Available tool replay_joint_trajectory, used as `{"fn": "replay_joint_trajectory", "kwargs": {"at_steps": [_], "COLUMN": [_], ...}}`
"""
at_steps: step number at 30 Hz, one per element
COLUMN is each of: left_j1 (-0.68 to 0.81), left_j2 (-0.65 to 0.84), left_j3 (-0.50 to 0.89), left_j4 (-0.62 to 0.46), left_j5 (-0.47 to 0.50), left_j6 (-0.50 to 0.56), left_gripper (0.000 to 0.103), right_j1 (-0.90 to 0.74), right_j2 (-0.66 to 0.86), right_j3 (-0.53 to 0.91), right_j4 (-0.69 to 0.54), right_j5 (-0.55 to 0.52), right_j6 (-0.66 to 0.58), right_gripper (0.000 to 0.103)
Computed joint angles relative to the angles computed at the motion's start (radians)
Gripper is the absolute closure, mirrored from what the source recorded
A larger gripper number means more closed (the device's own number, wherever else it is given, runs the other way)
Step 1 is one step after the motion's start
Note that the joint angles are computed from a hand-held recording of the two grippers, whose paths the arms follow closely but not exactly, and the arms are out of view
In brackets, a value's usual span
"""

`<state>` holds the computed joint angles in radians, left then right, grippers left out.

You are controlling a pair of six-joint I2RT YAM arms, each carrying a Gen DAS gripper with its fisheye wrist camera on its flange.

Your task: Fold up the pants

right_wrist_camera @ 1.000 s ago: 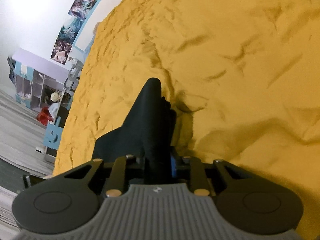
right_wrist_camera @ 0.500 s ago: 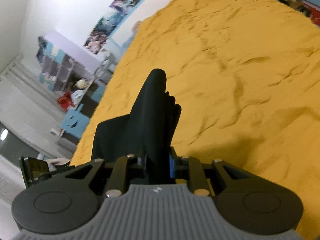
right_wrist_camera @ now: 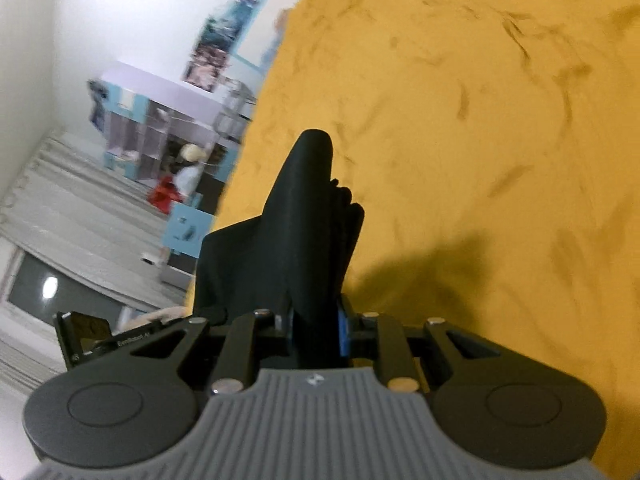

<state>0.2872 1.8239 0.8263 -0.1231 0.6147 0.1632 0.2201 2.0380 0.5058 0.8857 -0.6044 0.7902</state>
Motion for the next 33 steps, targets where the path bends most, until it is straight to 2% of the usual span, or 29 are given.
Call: {"fn": "replay_joint_trajectory", "kwargs": {"at_steps": [3, 6, 10, 14, 16, 19, 23, 27, 28, 30, 32, 33], "left_j1": [-0.006, -0.015, 0.001, 0.03, 0.035, 0.048, 0.041, 0.027, 0.009, -0.04, -0.095, -0.117], "left_j2": [0.133, 0.228, 0.31, 0.338, 0.307, 0.229, 0.043, -0.189, -0.244, -0.329, -0.38, -0.39], "left_j3": [0.046, 0.094, 0.13, 0.15, 0.123, 0.061, -0.097, -0.295, -0.351, -0.448, -0.543, -0.585], "left_j4": [0.058, 0.093, 0.1, 0.087, 0.096, 0.114, 0.209, 0.303, 0.336, 0.391, 0.472, 0.514], "left_j5": [-0.008, -0.011, 0.0, 0.033, 0.014, -0.038, -0.174, -0.172, -0.179, -0.205, -0.223, -0.235], "left_j6": [-0.048, -0.083, -0.055, -0.046, -0.022, 0.037, 0.077, 0.083, 0.078, 0.064, 0.058, 0.065], "left_gripper": [0.085, 0.085, 0.083, 0.078, 0.076, 0.076, 0.08, 0.08, 0.079, 0.071, 0.06, 0.051], "right_j1": [0.005, 0.006, -0.007, -0.026, -0.001, 0.023, 0.073, 0.194, 0.246, 0.348, 0.435, 0.473], "right_j2": [0.11, 0.169, 0.248, 0.291, 0.225, 0.1, -0.065, -0.243, -0.268, -0.285, -0.264, -0.242], "right_j3": [0.047, 0.102, 0.16, 0.166, 0.152, 0.131, 0.055, -0.055, -0.07, -0.096, -0.098, -0.097], "right_j4": [0.047, 0.021, -0.009, 0.027, -0.042, -0.18, -0.25, -0.25, -0.25, -0.228, -0.199, -0.181], "right_j5": [0.016, 0.036, 0.032, 0.013, 0.079, 0.186, 0.338, 0.52, 0.579, 0.685, 0.747, 0.774], "right_j6": [0.023, 0.011, 0.002, 0.017, -0.059, -0.176, -0.262, -0.381, -0.408, -0.431, -0.431, -0.429], "right_gripper": [0.088, 0.088, 0.088, 0.087, 0.081, 0.079, 0.079, 0.078, 0.073, 0.06, 0.058, 0.052]}}
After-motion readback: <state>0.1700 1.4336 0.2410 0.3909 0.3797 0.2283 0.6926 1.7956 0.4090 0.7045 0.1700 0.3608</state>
